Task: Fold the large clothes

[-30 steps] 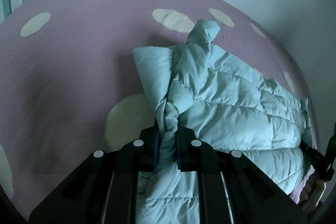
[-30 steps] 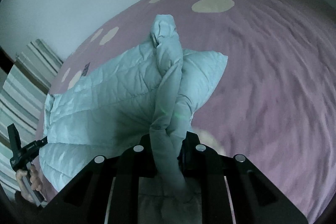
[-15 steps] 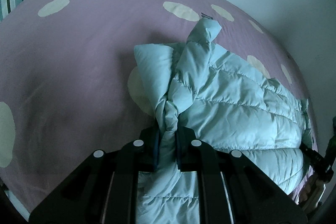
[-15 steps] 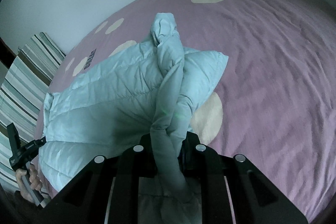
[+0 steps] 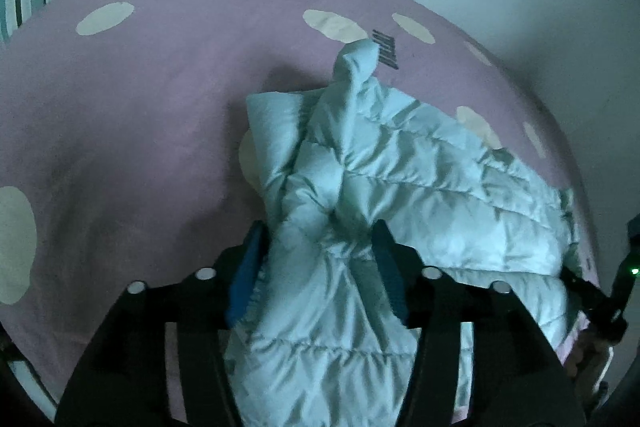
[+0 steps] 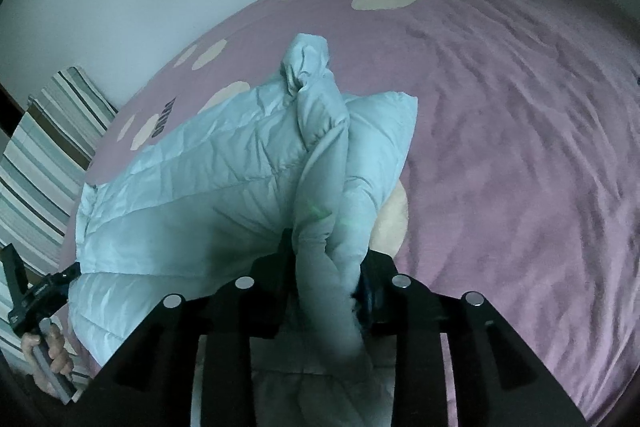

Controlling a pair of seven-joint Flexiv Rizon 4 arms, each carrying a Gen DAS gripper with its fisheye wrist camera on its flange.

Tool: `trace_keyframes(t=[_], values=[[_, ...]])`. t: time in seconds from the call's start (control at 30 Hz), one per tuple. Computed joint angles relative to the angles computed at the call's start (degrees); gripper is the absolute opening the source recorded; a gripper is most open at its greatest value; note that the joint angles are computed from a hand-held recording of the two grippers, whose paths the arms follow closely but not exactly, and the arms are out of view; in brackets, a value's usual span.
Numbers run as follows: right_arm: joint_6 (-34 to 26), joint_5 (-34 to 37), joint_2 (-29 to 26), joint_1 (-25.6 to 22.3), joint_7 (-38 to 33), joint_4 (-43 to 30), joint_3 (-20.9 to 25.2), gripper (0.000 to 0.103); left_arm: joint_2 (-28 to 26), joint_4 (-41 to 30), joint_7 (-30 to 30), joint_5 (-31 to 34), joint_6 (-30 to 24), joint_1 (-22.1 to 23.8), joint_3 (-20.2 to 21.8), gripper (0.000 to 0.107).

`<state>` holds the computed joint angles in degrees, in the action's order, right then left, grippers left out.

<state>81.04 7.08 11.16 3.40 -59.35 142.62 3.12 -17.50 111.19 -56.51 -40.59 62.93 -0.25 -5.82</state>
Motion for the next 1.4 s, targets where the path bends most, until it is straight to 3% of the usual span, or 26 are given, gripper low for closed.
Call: trace_keyframes(t=[0.1, 0.27, 0.43, 0.57, 0.67, 0.73, 0.9, 1.03, 1.2, 1.4], values=[[0.5, -2.8, 0.2, -1.6, 2.1, 0.6, 1.1, 0.032, 0.2, 0.1, 1.2, -1.1, -0.5, 0.3, -0.3, 0.066], [1.2, -8.3, 1.7, -4.9, 6.8, 1.9, 2.6, 0.033, -2.3, -3.1, -1.8, 4.4, -3.5, 0.1, 1.4, 0.066], [2.8, -25.5, 3.6, -15.5, 19.8, 3.8, 8.1, 0.033, -3.7, -4.0, -2.1, 2.3, -5.8, 2.0, 0.2, 0.066], [4.5, -34.9, 5.6, -19.7, 26.7, 4.3, 10.2, 0.033, -4.1, -4.0, -1.7, 2.0, -5.1, 2.0, 0.1, 0.066], [5.2, -36.8, 5.6, -18.0, 28.2, 3.6, 10.3, 0.028, -4.0, -3.6, -0.9, 2.4, -4.1, 1.9, 0.0, 0.061], [5.1, -35.4, 4.6, -14.2, 26.9, 2.9, 9.4, 0.024, -4.1, -3.6, -0.5, 1.8, -4.3, 2.1, -0.4, 0.050], [5.1, -31.3, 0.6, -5.3, 22.9, 0.1, 8.3, 0.024, -3.8, -3.4, -0.3, 3.2, -3.6, 1.5, 0.1, 0.049], [7.8, -38.2, -4.1, -4.9, 26.7, -2.6, 10.2, 0.024, -3.6, -3.3, -0.2, 4.3, -3.2, 1.3, 0.2, 0.049], [9.6, -54.3, -8.4, -5.8, 37.7, -5.3, 9.4, 0.024, -3.7, -3.3, 0.6, 3.2, -3.7, 1.8, -0.3, 0.049], [4.6, -54.8, -10.9, -0.2, 37.8, -5.9, 5.9, 0.024, -4.2, -3.7, 0.6, 2.9, -3.8, 1.8, -0.4, 0.049]])
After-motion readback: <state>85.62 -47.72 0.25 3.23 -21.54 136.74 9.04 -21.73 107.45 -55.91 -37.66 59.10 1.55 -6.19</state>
